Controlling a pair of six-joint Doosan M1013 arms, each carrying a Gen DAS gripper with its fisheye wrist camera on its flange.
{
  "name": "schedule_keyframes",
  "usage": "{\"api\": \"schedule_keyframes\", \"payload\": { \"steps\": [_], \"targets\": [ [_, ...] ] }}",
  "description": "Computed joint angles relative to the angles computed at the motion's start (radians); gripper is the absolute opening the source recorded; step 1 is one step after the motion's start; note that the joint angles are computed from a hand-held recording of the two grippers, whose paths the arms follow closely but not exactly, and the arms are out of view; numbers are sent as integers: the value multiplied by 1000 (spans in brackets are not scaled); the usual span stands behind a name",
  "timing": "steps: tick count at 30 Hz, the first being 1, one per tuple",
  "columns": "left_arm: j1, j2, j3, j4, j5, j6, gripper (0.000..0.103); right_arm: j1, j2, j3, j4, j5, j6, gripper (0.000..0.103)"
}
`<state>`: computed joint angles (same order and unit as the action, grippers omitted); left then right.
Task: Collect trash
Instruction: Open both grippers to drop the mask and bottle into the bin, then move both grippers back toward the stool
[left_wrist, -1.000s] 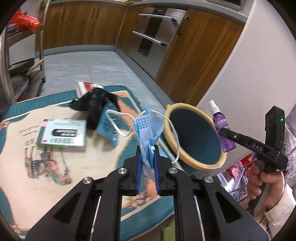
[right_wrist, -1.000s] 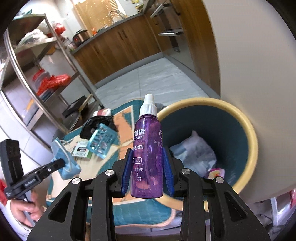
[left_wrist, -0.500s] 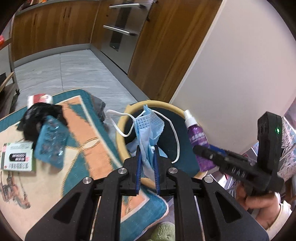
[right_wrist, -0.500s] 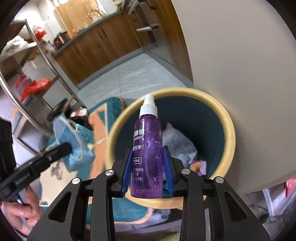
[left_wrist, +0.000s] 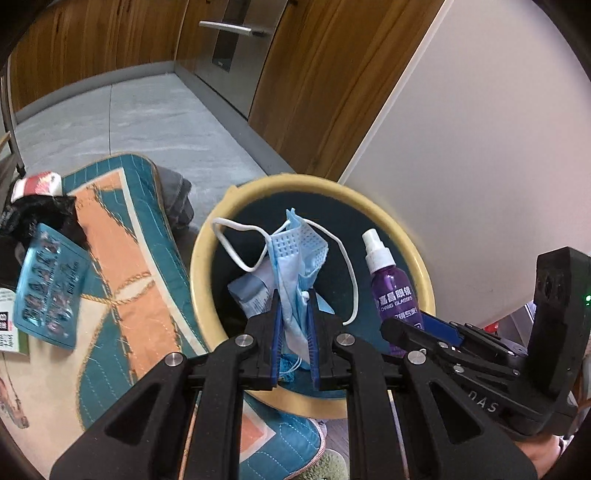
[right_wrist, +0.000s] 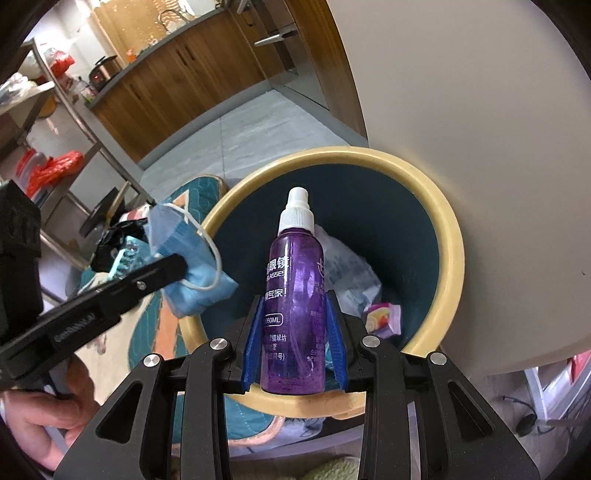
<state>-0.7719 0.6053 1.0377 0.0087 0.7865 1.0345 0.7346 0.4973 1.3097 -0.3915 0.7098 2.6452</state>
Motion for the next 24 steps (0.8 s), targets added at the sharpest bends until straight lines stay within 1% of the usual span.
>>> {"api": "schedule_keyframes", "payload": {
  "steps": [5, 6, 8, 10, 11, 14, 15, 18, 19, 21, 24],
  "targets": [
    [2, 10, -7, -14, 11, 13, 12, -5, 4, -5, 21, 7, -8, 34],
    [3, 11, -6, -18, 12, 16, 14, -7, 5, -6, 31, 8, -9, 34],
    [2, 7, 0, -13, 7, 9, 15, -10, 5, -5, 42, 7, -7, 34],
    [2, -1, 13, -10, -3, 1, 21, -11, 7, -8, 36, 11, 1, 34],
    [3, -3, 18, -11, -7, -2, 23, -13, 8, -10, 40, 11, -3, 34],
    [5, -10, 28, -13, -19, -4, 24, -14, 7, -8, 43, 5, 0, 34],
    [6, -14, 34, -13, -25, -8, 27, -14, 6, -7, 42, 3, 1, 34],
    [6, -27, 53, -8, -51, -13, 39, -13, 4, -5, 33, 0, 10, 34],
    [5, -34, 62, -2, -60, -17, 41, -14, 2, -3, 32, -3, 12, 34],
    [5, -44, 76, 3, -73, -21, 45, -13, 1, -3, 29, -6, 18, 38],
    [4, -63, 95, 35, -90, -37, 56, -10, -1, -3, 15, -8, 33, 39]
  ]
}}
